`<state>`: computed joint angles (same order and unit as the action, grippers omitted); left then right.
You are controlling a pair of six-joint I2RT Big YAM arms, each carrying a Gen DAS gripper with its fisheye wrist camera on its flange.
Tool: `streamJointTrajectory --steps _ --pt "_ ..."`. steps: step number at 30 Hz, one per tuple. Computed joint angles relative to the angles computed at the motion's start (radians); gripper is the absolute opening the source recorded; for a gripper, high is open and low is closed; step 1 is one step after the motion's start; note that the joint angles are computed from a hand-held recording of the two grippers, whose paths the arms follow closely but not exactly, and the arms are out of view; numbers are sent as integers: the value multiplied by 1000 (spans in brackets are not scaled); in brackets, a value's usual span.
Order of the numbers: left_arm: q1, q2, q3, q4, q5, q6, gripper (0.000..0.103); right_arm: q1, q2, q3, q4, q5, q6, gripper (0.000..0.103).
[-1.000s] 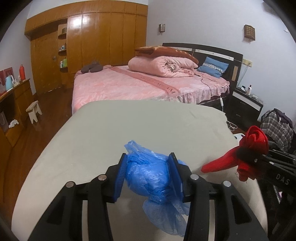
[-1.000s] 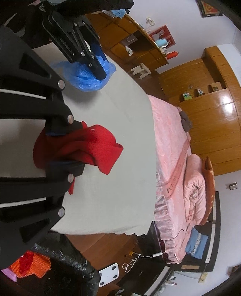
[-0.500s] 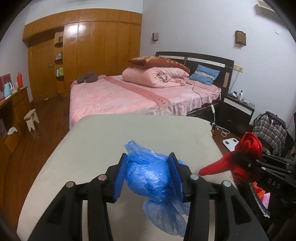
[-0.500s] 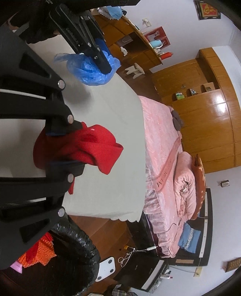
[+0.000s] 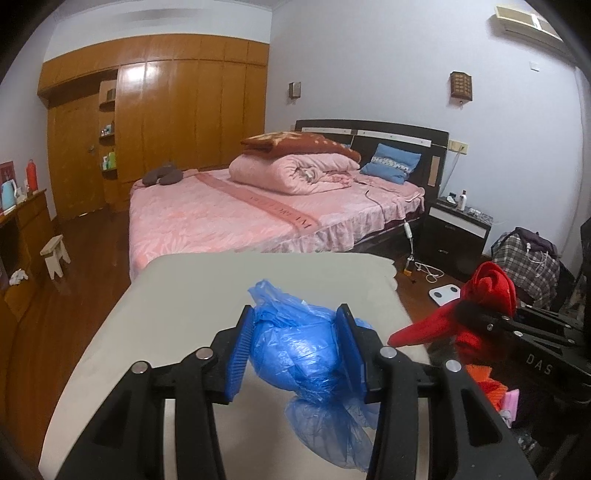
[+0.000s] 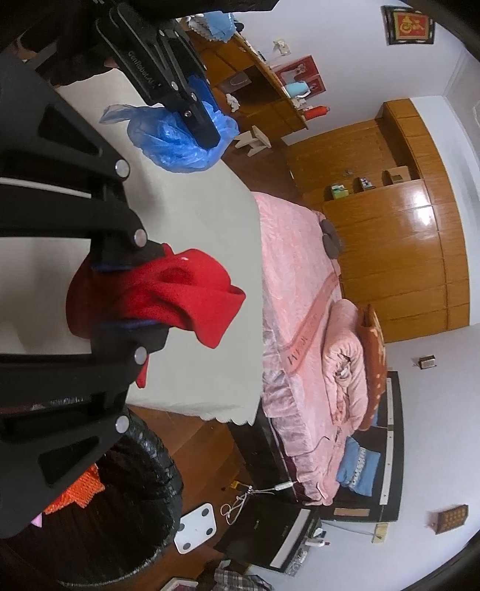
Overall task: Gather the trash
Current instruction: 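Carry the blue bag and red glove over the black bin, then open both tools to drop the blue bag and red glove into the bin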
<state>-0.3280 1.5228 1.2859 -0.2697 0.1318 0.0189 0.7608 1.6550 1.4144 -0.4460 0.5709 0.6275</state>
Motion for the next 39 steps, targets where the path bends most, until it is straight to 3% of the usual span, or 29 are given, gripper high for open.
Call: streamJointTrajectory --steps 11,21,33,39 --pt "-64 -40 -6 13 35 0 45 25 -129 -116 7 106 26 18" --pt "-173 -38 2 38 65 13 45 38 -290 -269 -64 232 125 18" --pt "-328 69 82 45 110 33 45 7 -450 -449 -193 309 281 18" --pt "-380 132 128 38 93 44 45 -28 -492 -518 -204 304 316 18"
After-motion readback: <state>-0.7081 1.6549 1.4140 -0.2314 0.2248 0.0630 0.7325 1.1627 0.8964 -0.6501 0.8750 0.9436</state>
